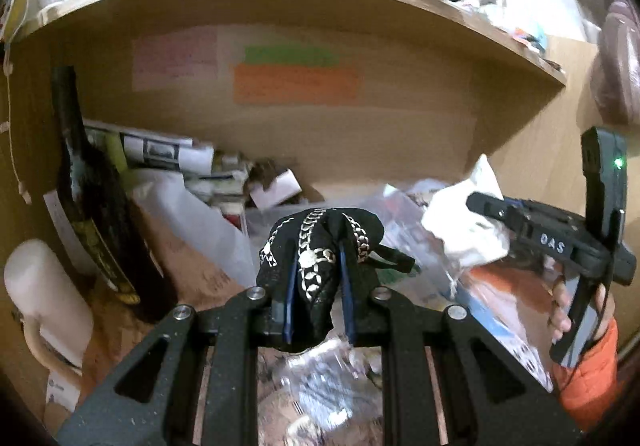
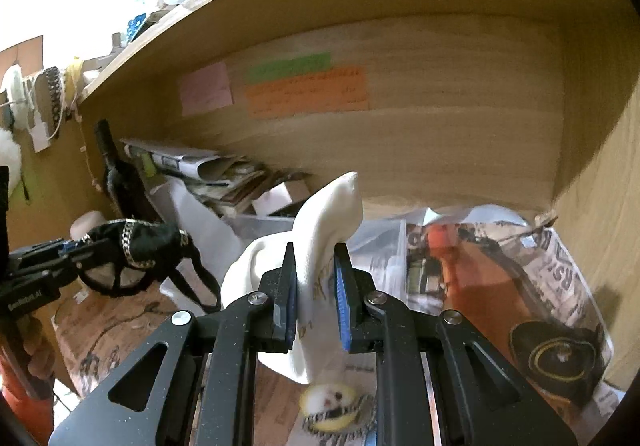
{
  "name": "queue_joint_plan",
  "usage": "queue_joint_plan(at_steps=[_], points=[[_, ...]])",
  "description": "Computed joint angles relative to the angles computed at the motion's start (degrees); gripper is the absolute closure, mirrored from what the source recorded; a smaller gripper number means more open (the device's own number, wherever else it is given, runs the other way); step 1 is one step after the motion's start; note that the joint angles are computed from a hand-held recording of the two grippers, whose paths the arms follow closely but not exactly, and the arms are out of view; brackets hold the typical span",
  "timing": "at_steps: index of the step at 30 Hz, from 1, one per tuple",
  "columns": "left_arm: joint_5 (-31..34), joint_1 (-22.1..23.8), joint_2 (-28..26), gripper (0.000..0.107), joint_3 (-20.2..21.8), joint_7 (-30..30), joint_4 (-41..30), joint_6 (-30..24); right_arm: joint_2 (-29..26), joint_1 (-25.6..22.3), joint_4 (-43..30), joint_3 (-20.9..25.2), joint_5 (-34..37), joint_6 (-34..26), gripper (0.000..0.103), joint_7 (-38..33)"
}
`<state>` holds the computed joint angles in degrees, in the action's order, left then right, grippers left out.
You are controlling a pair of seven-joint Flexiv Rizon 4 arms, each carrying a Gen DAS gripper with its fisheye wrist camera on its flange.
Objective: Organize soft objects
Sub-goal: 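Lift the beanie and white cloth over the clear bin while both tools release them inside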
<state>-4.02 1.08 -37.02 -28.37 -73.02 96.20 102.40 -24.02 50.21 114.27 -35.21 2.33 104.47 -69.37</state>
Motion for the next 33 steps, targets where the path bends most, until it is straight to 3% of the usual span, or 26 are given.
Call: queue_joint_plan(at_steps=[7, 12, 22, 29, 31, 33], points=[[-3.8, -6.9, -4.6, 0.088, 6.9, 1.2, -9.6, -4.6, -4.3, -1.5, -4.7, -0.9, -3.4, -4.4, 0.088, 2.8], [-7.0, -11.8, -8.5, 0.088, 12.2, 2.5, -16.9, -10.3, -6.7, -4.7, -7.4, 0.9, -8.2, -8.2, 0.088, 5.9], [-8.9, -19.4, -17.1, 0.088, 21.3, 2.2, -32.4, -24.1, -7.7, -16.7, -11.7, 13.7, -15.5, -17.1, 0.088, 8.7], [-7.1, -20.5, -17.5, 0.082, 22.7, 1.9, -34.0, -29.5, -7.4, -21.2, -12.3, 18.8, -20.8, -20.5, 0.088, 9.3], [-6.9, -20.5, -17.1, 0.069, 22.4, 1.7, -33.5, -29.8, -7.0, -22.3, -12.1, 20.3, -22.3, -21.1, 0.084, 9.5], [-6.9, -19.9, -16.1, 0.064, 21.4, 2.3, -31.6, -28.6, -6.4, -21.9, -11.3, 19.5, -24.4, -21.0, 0.076, 11.2]])
